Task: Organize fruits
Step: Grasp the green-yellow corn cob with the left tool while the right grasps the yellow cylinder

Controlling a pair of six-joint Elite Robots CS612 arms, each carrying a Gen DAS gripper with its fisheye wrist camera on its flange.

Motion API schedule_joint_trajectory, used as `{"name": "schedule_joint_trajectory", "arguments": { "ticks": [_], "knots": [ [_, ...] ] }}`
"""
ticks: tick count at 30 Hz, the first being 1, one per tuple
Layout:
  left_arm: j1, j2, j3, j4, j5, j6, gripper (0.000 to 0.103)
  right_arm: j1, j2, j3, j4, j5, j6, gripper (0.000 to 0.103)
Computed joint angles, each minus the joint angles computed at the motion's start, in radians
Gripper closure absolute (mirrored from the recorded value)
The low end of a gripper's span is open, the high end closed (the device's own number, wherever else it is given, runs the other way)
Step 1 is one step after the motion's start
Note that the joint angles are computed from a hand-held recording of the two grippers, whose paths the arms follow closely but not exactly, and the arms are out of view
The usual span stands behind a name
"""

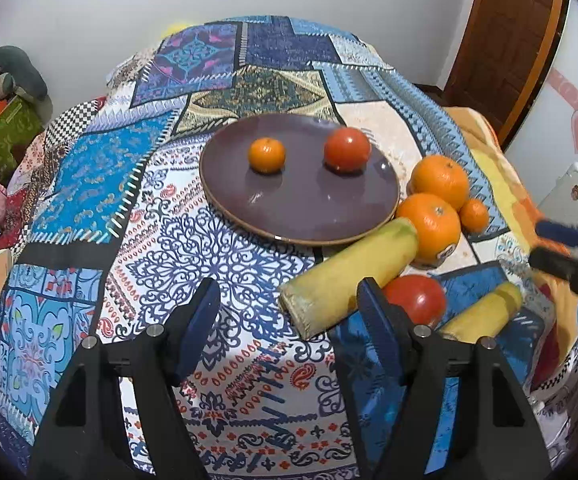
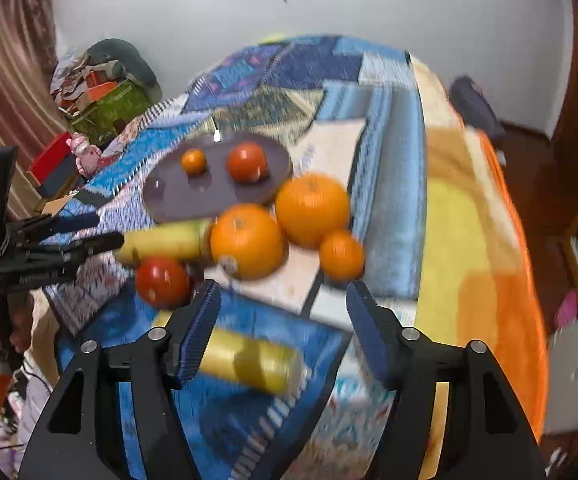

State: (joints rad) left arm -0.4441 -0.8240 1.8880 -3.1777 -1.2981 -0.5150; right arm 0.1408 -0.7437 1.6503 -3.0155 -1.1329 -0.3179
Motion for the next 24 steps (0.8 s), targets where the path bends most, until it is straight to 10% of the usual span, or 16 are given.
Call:
{"name": "schedule_joint_trajectory", "arguments": {
  "ticks": [16,24],
  "knots": [
    [0.035,0.063,-0.105,0.049,-0.18,0.064,0.025,0.021,0.001,0.041,0.069,-0.054,-0.029,0.026],
    [0.038,0.051,-0.07,0.002,-0.209,0.048,0.041,-0.002,0.009,0.035,0.038,-0.051,0.025,0.026]
  ]
}}
